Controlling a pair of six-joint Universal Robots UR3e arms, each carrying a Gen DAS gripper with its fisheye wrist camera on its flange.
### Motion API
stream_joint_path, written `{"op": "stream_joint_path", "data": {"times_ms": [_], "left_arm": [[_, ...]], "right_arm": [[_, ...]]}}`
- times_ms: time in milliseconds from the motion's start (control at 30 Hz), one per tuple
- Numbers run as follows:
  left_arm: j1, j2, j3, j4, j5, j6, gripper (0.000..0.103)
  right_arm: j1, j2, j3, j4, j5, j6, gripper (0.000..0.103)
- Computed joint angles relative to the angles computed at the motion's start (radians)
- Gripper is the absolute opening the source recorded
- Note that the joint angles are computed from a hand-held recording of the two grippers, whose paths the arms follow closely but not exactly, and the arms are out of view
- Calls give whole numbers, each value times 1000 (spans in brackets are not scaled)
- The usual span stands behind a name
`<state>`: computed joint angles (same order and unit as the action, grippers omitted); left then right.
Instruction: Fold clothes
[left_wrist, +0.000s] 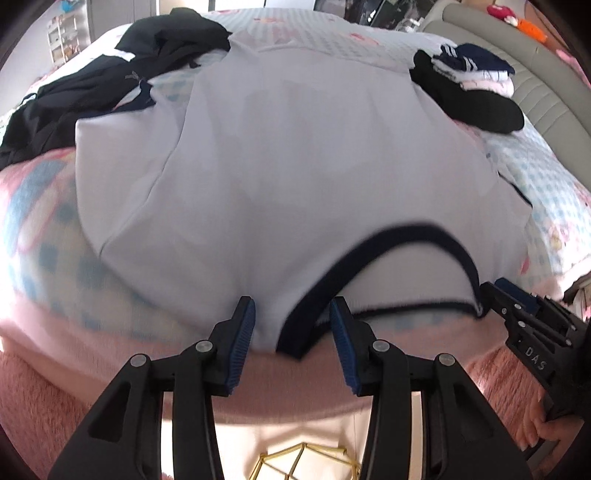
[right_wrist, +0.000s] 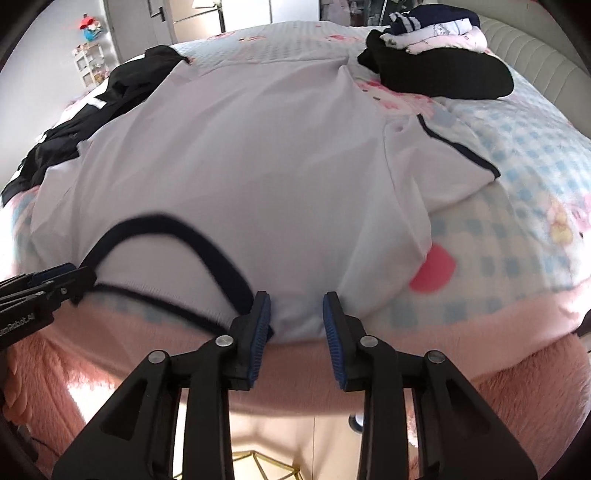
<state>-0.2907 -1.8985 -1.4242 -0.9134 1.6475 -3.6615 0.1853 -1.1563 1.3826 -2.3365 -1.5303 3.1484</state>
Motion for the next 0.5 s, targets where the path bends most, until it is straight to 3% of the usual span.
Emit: {"op": "stream_joint_path", "data": {"times_ms": [67, 133, 200, 300, 367, 500], "left_arm": [[14, 51, -51, 54, -45, -1, 44], [13, 66, -64, 111, -24, 7, 44], [20, 46, -50, 156, -4, 9, 44], [37, -11, 13, 100, -3, -6, 44], [35, -18, 28, 22, 8, -4, 44], [12, 30, -49, 31, 20, 9, 44]], "right_arm": [[-27, -43, 44, 7, 52, -10, 35], [-70, -94, 110, -19, 103, 7, 35], [-82, -117, 135, -61, 90, 34, 35], [-64, -77, 81, -99, 9, 49, 35], [-62, -30, 13, -55, 11, 33, 35], [-67, -3, 4, 17, 11, 22, 42]]}}
